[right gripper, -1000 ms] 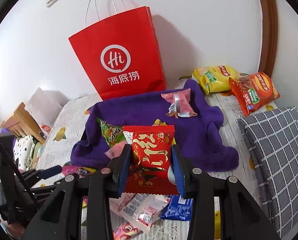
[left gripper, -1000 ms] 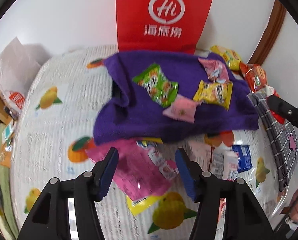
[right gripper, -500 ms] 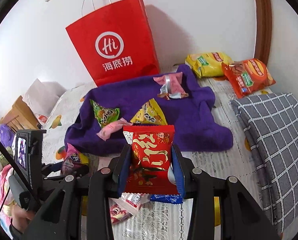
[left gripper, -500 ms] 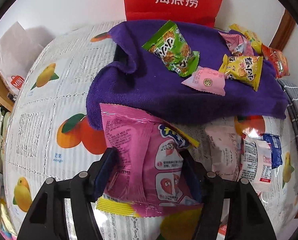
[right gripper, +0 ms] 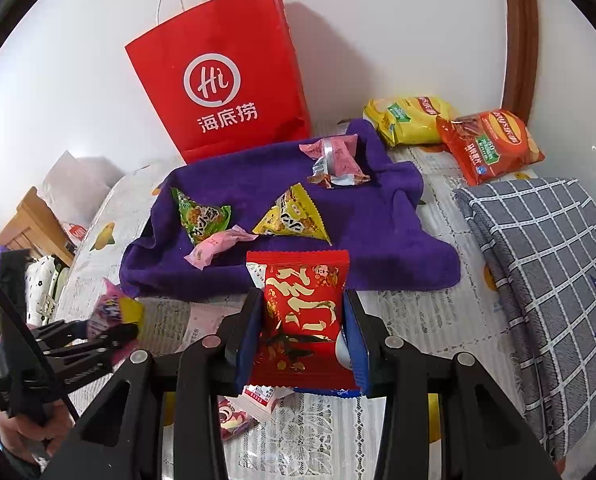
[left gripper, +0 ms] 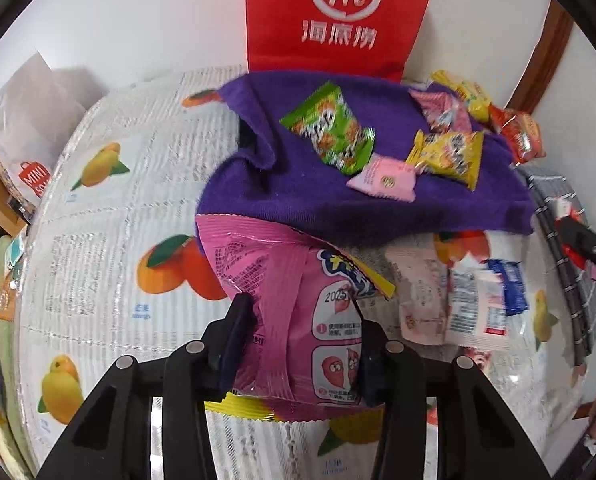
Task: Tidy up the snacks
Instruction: 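Hold the pink bag and red packet above the towel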
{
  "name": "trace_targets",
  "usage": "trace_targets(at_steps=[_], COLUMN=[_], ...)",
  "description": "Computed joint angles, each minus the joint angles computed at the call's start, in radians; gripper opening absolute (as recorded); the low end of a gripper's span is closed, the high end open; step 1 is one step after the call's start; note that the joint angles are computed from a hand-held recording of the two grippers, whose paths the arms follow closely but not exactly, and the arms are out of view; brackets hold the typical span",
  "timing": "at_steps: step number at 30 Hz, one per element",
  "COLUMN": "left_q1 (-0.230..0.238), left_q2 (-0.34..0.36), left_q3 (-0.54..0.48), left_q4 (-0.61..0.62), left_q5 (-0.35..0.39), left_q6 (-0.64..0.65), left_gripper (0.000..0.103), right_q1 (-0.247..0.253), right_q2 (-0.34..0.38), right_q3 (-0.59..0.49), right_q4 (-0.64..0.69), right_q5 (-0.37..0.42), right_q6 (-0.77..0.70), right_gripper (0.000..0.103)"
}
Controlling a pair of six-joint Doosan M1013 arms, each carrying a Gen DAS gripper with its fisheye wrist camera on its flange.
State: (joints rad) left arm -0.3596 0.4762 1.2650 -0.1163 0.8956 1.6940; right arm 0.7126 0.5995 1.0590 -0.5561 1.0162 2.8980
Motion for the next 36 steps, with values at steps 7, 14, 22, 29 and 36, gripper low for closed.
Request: trace_targets(at_steps=[7, 14, 22, 29, 36], left_q1=[0.008, 0.0, -0.019, -0.042, -0.048], left_q2=[-0.026, 0.008, 0.075, 0.153, 0.221], left_q3=[-0.019, -0.107, -0.226, -0.32, -0.397], left_q4=[-0.051, -0.057, -0.064, -0.092, -0.091], left_q5=[-0.029, -0.028, -0.007, 0.061, 0.127], left_q6=[0.032, 0.023, 0.025, 0.037, 0.0], left_gripper=[0.043, 0.043, 0.043, 0.043, 0.043], right_q1=[-0.002, -0.027, -0.066, -0.099, -0.117], right_q2=[-0.028, -0.03, 0.011, 0.064, 0.103], right_q3=[0.013, -0.009, -0.067, -0.114, -0.137], right_q4=[-0.026, -0.021, -0.023, 0.023, 0.059], right_q5=[-0.017, -0.009, 0.028, 0.056, 0.062], right_q6=[0.017, -0.013, -0.069, -0.099, -0.129], right_gripper=[0.039, 0.039, 0.039, 0.04, 0.04])
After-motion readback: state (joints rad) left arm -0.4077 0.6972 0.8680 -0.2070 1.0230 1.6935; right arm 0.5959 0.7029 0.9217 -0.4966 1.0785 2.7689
